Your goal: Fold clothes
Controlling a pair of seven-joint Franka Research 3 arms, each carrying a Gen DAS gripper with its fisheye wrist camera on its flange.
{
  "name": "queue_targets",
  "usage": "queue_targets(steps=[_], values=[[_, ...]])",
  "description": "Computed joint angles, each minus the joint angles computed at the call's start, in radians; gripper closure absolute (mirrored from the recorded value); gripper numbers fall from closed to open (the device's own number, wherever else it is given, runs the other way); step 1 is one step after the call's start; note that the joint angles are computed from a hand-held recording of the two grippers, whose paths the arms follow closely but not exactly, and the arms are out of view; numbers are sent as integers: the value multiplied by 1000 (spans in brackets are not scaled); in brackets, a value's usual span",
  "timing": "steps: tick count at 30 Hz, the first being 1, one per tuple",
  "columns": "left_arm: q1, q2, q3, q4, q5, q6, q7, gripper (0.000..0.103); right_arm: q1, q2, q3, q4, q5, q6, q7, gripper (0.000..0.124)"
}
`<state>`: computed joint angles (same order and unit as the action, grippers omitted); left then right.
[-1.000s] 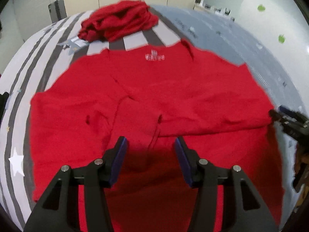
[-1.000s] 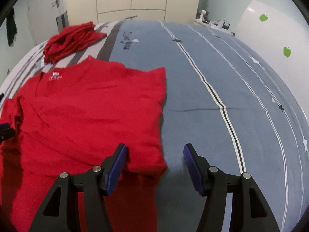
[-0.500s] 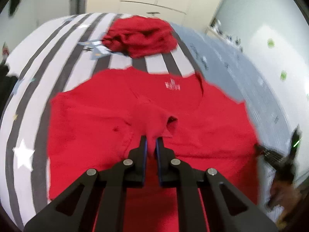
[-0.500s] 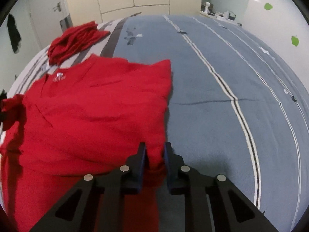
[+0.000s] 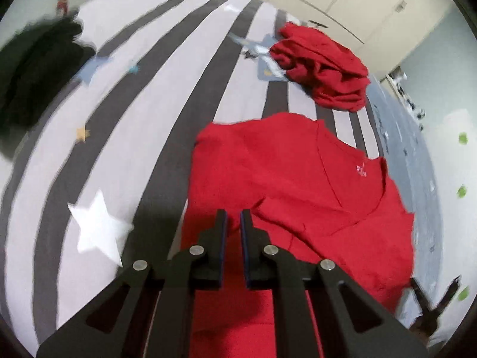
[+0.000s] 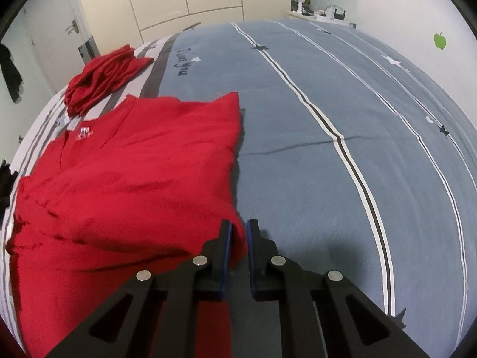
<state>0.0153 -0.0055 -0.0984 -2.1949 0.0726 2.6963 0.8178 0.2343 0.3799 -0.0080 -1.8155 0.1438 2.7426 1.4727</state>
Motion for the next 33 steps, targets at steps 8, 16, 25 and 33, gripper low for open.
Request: queue_targets(steps=[8, 16, 25, 33], values=[[-15, 27, -8, 14, -96, 11, 72, 50, 7, -32, 20, -44, 16, 5, -9, 99], [-23, 138, -26, 123, 44, -25, 105, 50, 13, -11, 49, -6, 72, 13, -52, 93], [-45, 210, -35, 204, 97, -91, 137, 50, 32, -6, 32, 9, 65, 23, -24, 93], [-67, 183, -17, 161, 171, -10, 62, 91, 31, 60, 33, 70, 59, -43, -32, 92]])
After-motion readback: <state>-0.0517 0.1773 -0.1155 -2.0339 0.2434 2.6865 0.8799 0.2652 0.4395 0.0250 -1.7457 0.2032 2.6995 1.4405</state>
